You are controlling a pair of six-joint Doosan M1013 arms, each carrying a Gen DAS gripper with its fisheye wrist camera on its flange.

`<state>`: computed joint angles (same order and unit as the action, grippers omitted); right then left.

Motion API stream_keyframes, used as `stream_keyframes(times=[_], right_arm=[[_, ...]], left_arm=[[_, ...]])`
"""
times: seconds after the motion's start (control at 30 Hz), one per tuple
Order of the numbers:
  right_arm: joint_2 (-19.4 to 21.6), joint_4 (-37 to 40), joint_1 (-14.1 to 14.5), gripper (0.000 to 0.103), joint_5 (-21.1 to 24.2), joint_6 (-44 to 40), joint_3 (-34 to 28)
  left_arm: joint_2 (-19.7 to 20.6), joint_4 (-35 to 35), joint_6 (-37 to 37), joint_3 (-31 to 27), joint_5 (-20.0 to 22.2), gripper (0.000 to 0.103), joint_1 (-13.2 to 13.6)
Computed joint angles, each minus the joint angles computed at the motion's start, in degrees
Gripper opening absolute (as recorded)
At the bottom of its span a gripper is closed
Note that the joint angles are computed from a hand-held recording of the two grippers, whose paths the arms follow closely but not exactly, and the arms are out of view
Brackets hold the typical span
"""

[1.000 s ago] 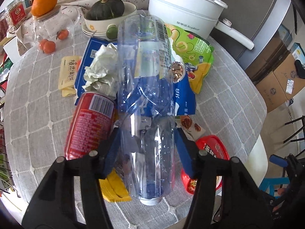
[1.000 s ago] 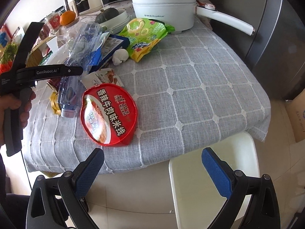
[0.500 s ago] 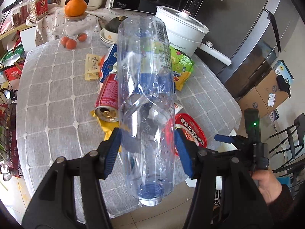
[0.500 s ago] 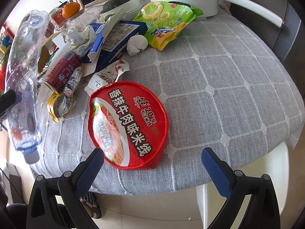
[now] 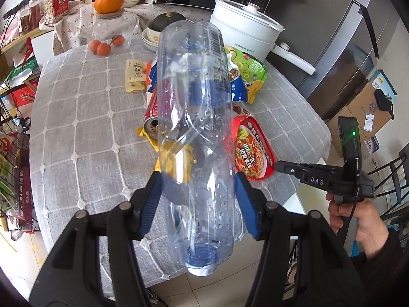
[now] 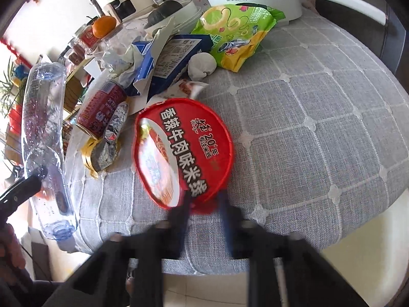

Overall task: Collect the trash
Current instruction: 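Lift the bottle with the left gripper while the right gripper grasps the red noodle lid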

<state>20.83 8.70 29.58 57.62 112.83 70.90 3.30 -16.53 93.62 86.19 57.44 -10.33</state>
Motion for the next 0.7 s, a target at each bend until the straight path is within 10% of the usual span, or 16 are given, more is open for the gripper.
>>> stream_keyframes(times=[0.2, 0.23, 0.33, 0.37, 0.7], right_arm=[[-0.5, 2.7, 0.0, 0.006, -1.1, -2.2, 0.1], [-0.8, 2.7, -0.2, 0.014, -0.8, -2.5, 0.4], [-0.7, -2.5, 0.7, 0.085, -0.2, 0.1, 0.1], [-1.0, -5.2, 1.1, 0.091, -1.0, 1.4, 0.3], [5.1, -12.2, 2.9, 0.091, 2.3, -2.2, -6.6]], left_arm=[[-0.2, -1.0, 0.3, 0.1, -0.3, 0.059, 0.1], [-0.2, -0.9, 0.3, 0.0, -0.3, 0.059, 0.2], [0.0, -0.7, 0.0, -0.1, 0.0, 0.059, 0.4], [0.1, -0.7, -0.2, -0.1, 0.2, 0.059, 0.5], [0.5, -1.1, -0.3, -0.2, 1.4, 0.059, 0.9]])
